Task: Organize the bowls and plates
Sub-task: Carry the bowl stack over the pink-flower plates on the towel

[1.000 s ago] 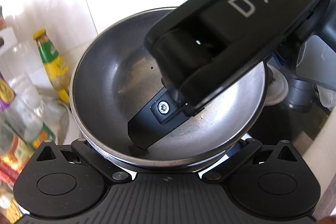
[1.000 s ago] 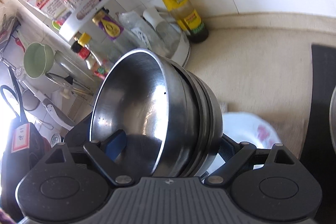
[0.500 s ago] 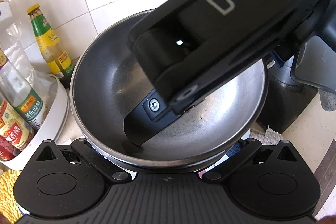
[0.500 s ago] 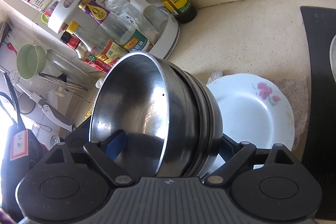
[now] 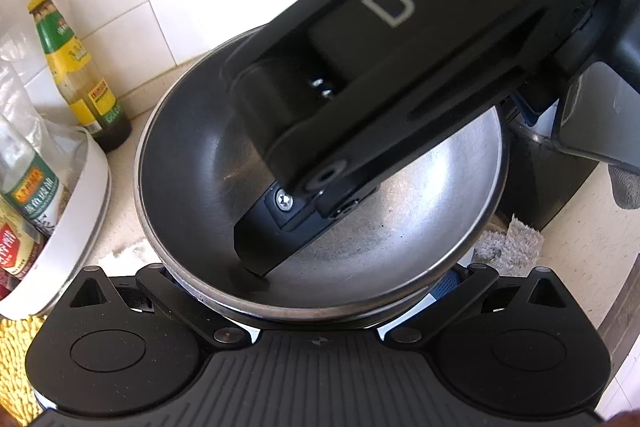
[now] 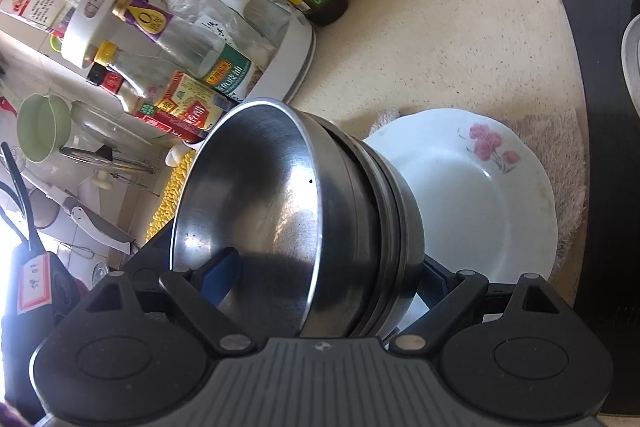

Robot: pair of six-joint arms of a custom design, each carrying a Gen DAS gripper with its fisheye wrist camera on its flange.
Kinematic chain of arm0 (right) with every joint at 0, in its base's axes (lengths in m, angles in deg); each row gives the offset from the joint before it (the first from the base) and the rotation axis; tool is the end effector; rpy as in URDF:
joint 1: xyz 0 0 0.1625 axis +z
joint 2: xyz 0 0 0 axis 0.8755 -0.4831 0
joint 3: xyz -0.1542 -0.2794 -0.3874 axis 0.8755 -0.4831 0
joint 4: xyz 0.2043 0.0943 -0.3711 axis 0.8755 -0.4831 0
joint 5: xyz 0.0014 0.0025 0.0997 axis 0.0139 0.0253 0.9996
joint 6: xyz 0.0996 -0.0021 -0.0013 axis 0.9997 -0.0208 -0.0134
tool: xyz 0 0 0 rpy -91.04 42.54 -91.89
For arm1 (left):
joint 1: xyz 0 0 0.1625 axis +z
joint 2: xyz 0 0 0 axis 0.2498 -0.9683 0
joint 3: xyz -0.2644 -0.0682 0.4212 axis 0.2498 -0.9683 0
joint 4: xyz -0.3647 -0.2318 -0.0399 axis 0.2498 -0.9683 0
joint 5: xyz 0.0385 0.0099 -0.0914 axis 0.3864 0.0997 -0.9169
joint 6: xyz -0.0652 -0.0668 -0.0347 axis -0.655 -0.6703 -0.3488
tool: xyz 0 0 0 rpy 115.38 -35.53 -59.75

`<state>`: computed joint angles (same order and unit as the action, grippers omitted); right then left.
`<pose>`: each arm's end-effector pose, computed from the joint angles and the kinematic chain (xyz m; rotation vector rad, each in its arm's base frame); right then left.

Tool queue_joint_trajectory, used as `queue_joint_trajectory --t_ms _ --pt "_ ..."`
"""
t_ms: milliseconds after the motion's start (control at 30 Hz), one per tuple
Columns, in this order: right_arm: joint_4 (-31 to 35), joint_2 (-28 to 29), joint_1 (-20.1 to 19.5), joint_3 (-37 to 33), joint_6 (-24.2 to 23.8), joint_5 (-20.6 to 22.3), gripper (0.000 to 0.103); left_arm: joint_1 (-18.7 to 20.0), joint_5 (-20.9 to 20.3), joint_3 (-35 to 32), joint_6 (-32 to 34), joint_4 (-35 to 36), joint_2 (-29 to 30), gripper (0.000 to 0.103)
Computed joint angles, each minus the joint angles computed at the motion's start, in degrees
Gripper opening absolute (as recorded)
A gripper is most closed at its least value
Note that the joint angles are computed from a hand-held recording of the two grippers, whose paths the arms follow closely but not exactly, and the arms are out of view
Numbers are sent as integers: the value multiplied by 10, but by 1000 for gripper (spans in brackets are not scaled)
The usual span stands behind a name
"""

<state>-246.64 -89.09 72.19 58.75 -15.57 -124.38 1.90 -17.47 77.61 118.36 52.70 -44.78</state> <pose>0.4568 -0.3073 -0.0193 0.3900 -3.0971 0.2975 -0.0422 -0.2267 0.3652 0.9315 2.1608 -0.5916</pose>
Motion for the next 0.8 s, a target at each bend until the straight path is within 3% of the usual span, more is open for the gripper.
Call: queue_joint_trajectory --t_ms 433,633,767,800 --pt "4 10 -25 1 5 12 97 155 -4 -71 192 -101 33 103" --pt "20 4 -22 -4 0 1 97 158 -9 -70 221 -105 33 103" --pt "15 -3 -21 -1 -1 -6 97 142 -8 -61 206 -97 32 103" --pt "15 -5 -20 0 -2 -8 97 158 -10 -62 228 -114 33 102"
